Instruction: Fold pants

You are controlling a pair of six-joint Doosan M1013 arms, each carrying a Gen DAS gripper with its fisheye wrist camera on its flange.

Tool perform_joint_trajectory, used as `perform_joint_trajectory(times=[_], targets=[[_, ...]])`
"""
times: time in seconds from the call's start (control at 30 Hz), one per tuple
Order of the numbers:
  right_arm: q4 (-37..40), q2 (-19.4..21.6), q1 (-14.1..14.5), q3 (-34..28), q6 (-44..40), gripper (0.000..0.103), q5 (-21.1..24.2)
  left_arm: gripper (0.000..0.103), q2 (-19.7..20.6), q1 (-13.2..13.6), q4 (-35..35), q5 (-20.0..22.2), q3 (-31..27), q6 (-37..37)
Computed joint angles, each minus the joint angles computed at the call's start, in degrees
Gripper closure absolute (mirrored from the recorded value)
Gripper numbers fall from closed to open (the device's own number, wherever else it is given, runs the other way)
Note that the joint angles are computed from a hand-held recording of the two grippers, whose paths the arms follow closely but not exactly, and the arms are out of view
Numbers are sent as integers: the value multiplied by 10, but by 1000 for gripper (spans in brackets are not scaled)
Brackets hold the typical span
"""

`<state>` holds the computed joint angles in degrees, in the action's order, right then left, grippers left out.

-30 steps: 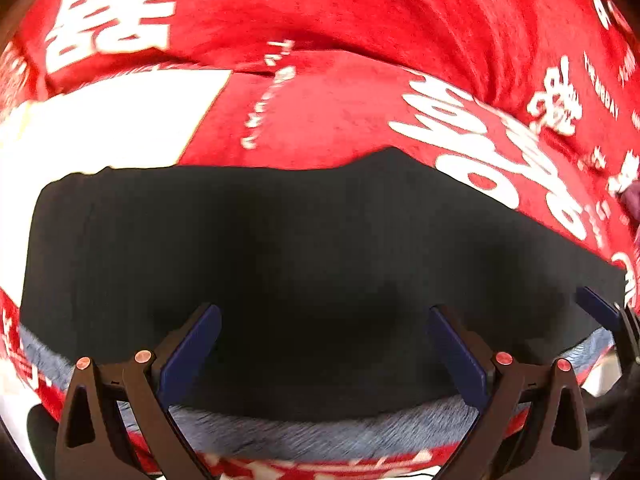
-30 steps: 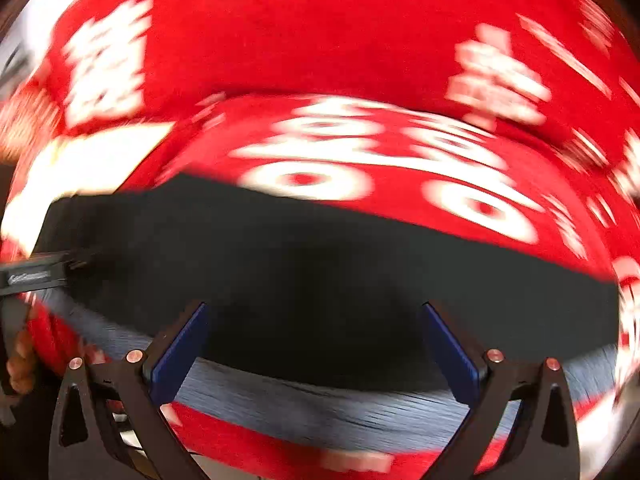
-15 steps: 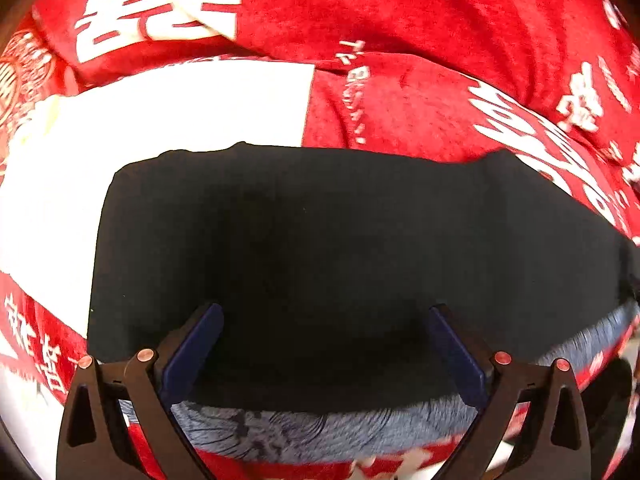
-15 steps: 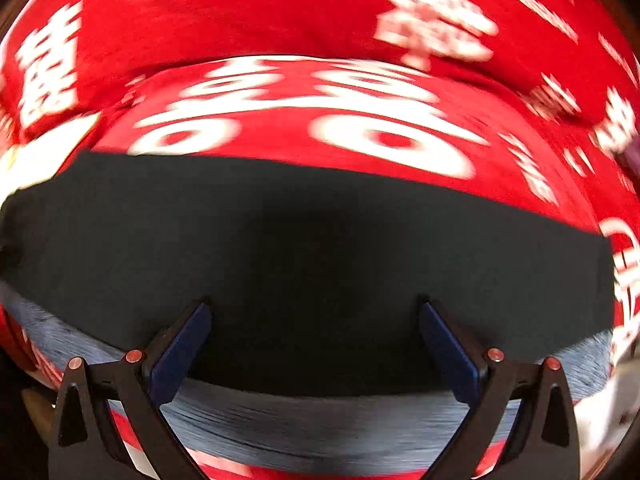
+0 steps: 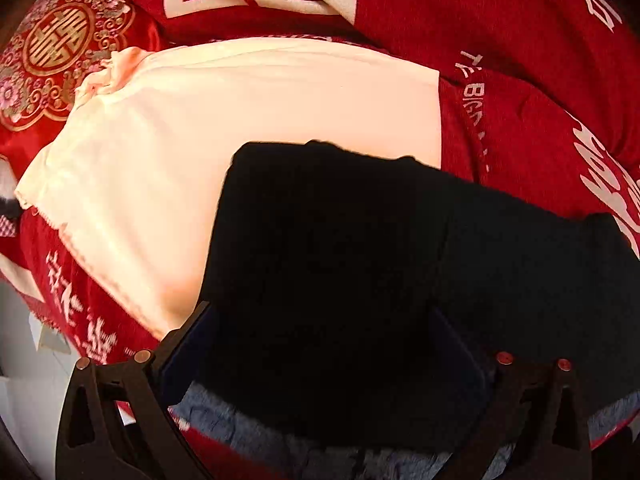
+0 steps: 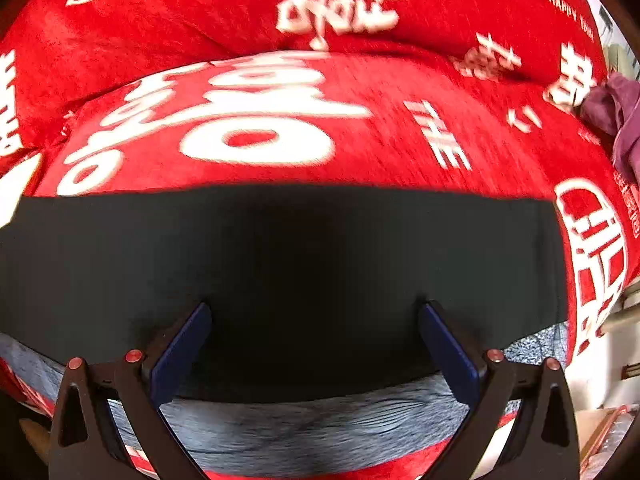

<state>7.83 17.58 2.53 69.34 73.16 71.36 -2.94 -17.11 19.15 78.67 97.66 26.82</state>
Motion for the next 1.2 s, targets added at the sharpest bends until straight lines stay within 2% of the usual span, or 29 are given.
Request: perform_joint_trajectory(times=[0.07, 0.17, 0.27, 0.33, 0.4, 0.43, 0.5, 0.57, 0.63, 0.7, 0.73, 0.77, 0.87, 0.9, 0.93, 0.97, 1.0, 1.1, 1.2], targets=[[-42, 7, -10, -10, 38, 0, 3, 0, -1, -5, 1, 7, -6, -24], [-57, 15, -26, -31, 101, 0, 10, 0, 17, -15, -8, -18, -33, -31], [-38, 10, -24, -31, 60, 0, -26, 0, 67, -31, -28, -53, -87, 21], [-14, 23, -23, -45, 35, 0, -26, 0, 104, -38, -49, -76, -126, 68], [-36, 41, -22, -64, 44, 0, -14, 0, 148, -41, -67, -56, -166, 97], [-45, 55, -27, -80, 58, 0, 2, 0, 173, -39, -83, -31, -187, 110], [-15, 65, -38, -98, 58, 0, 11, 0, 184, -40, -80, -25, -195, 85], [-77, 66, -25, -110, 72, 0, 12, 0, 190, -37, -92, -10, -210, 63], [-109, 44, -18, -86, 60, 0, -20, 0, 183, -51, -74, -28, -211, 50], [-39, 24, -30, -66, 35, 0, -15, 0, 180, -67, -70, -32, -214, 49], [-2, 15, -34, -54, 21, 0, -2, 0, 179, -79, -80, -48, -213, 58], [11, 7, -35, -41, 14, 0, 0, 0, 174, -92, -83, -54, -208, 66], [31, -28, -37, 17, -1, 0, -16, 0, 186, -130, -81, -46, -213, 116], [34, -36, -40, 32, -1, 0, -18, 0, 194, -140, -70, -36, -214, 130], [27, -38, -44, 43, 7, 0, -16, 0, 193, -154, -28, -39, -208, 125], [18, -38, -47, 50, 20, 0, -14, 0, 190, -159, -10, -43, -205, 117], [20, -39, -55, 54, 34, 0, -11, 0, 193, -155, -22, -32, -212, 115], [79, -49, -97, 69, 70, 0, -13, 0, 199, -146, -56, -13, -232, 108], [105, -64, -128, 86, 79, 0, -35, 0, 217, -162, -63, -8, -263, 128]])
